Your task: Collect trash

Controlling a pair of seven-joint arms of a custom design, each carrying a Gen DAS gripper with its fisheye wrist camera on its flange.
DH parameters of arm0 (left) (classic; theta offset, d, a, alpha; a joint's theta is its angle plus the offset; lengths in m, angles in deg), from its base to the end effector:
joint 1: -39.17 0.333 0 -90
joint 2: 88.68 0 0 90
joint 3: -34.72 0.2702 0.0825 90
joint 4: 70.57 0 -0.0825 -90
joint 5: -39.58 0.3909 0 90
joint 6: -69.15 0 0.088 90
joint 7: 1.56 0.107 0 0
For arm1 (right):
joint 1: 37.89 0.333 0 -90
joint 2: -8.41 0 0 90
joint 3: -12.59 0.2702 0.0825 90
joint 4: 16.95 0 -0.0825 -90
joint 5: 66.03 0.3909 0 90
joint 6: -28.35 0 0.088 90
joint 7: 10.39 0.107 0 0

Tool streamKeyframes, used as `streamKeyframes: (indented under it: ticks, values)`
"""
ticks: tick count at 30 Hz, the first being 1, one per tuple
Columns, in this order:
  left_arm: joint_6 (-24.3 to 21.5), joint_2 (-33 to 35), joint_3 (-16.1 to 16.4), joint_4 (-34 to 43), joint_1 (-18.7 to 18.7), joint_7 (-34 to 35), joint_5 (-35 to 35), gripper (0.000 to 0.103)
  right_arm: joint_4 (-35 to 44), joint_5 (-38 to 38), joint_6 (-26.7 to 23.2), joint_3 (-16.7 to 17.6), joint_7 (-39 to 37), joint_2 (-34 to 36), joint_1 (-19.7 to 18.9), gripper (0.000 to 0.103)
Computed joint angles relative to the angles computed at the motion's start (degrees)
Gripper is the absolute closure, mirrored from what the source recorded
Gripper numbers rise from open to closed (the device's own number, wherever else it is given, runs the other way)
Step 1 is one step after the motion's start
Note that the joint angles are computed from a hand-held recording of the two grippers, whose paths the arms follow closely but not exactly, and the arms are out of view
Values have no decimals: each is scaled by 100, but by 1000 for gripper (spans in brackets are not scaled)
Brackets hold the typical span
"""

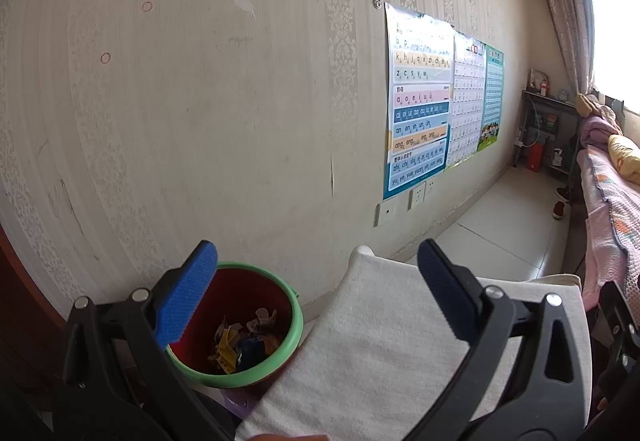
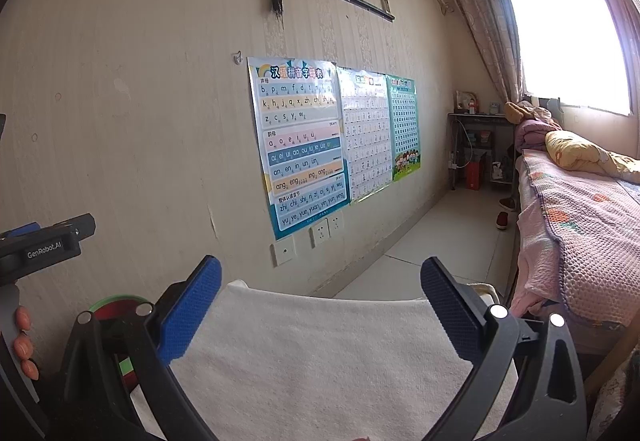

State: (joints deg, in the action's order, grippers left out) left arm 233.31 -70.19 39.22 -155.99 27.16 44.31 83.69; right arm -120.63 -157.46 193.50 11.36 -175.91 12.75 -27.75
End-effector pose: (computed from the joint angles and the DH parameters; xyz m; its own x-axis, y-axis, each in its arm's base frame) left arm 0.6835 -0.1375 0.5569 0.0464 -0.9950 -0.0880 -0.4207 0.0604 -0.9052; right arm 0.6029 0.1532 0.5133 -0.1564 -0.9781 -0.1372 -0.2709 0.1761 -0.9464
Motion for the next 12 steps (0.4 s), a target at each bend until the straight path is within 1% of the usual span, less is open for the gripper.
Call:
streamKeyframes:
  ticks: [2, 3, 6, 7, 10, 12]
  values:
    - [23, 5, 65, 3, -42, -141, 119, 5, -39, 100, -7, -1, -108, 3, -4, 7]
    - [25, 18, 48, 11, -20, -115, 97, 5, -60, 279, -25, 2, -297, 22, -8, 7]
    - [3, 69, -44, 11, 101, 133, -202, 5, -128, 1401, -236, 16, -1438, 207, -9, 7]
    - [-1, 90, -53, -5, 139, 209, -297, 5, -163, 1631, -381, -1, -1668, 289, 13, 7]
    - [-46, 132, -287, -142, 451, 961, -1035, 5, -276, 2431, -1044, -39, -2444, 565, 92, 7]
    - [-17, 132, -262, -292, 557, 1282, -1324, 5, -419, 3308, -1156, -61, -3091, 767, 12, 7]
